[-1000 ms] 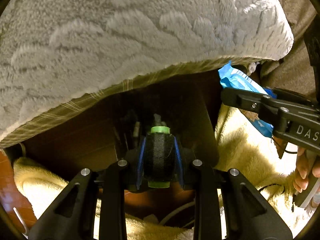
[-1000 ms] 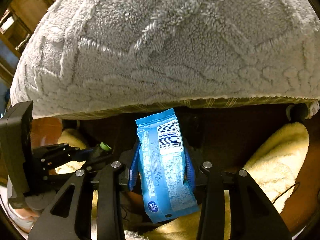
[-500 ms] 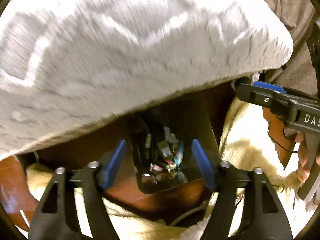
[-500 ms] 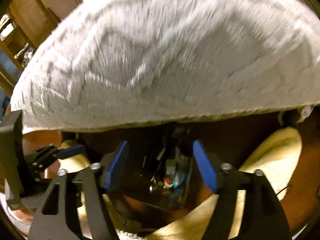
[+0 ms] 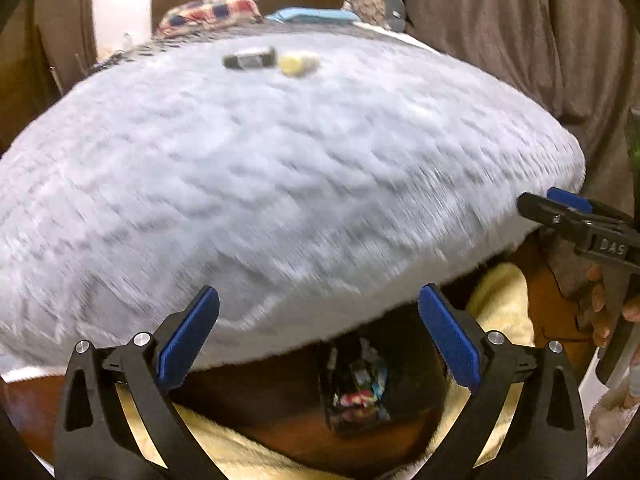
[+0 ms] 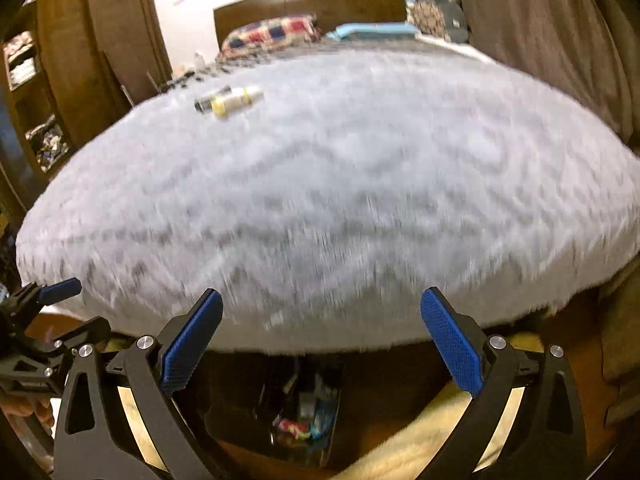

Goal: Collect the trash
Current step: 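Open both grippers over the bin and raise them above the bed, then grasp the dark green bottle with the left gripper while the right grasps the yellow bottle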

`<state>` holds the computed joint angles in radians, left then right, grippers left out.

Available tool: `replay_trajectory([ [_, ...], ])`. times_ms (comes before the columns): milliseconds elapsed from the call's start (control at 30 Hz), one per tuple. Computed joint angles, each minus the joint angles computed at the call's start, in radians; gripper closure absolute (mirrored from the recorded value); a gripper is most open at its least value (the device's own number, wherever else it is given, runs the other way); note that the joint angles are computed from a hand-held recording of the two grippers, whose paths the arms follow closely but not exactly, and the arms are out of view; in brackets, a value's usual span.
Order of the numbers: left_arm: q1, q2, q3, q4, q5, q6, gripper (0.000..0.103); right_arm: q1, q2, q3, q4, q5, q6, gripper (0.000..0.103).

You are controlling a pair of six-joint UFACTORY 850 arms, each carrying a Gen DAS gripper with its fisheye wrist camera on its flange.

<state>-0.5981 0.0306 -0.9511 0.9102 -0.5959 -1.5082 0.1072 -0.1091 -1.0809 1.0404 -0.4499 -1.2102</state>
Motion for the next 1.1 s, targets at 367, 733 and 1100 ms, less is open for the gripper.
replay_trajectory([
  [367,0.159,-0.055,-0.121,0.026,-0.008,0.145,0.008,0.129,-0.208,-0.34,-0.116,0.013,0.181,0.004],
  [733,0.305,-0.16,-0.243,-0.024,0.036,0.288,0.008,0.25,-0.528,-0.791,-0.464,-0.096,0.69,0.005],
  [1100,0.365,-0.226,-0.305,-0.057,0.071,0.358,0.008,0.301,-0.818,-1.216,-0.637,-0.325,1.01,0.038],
])
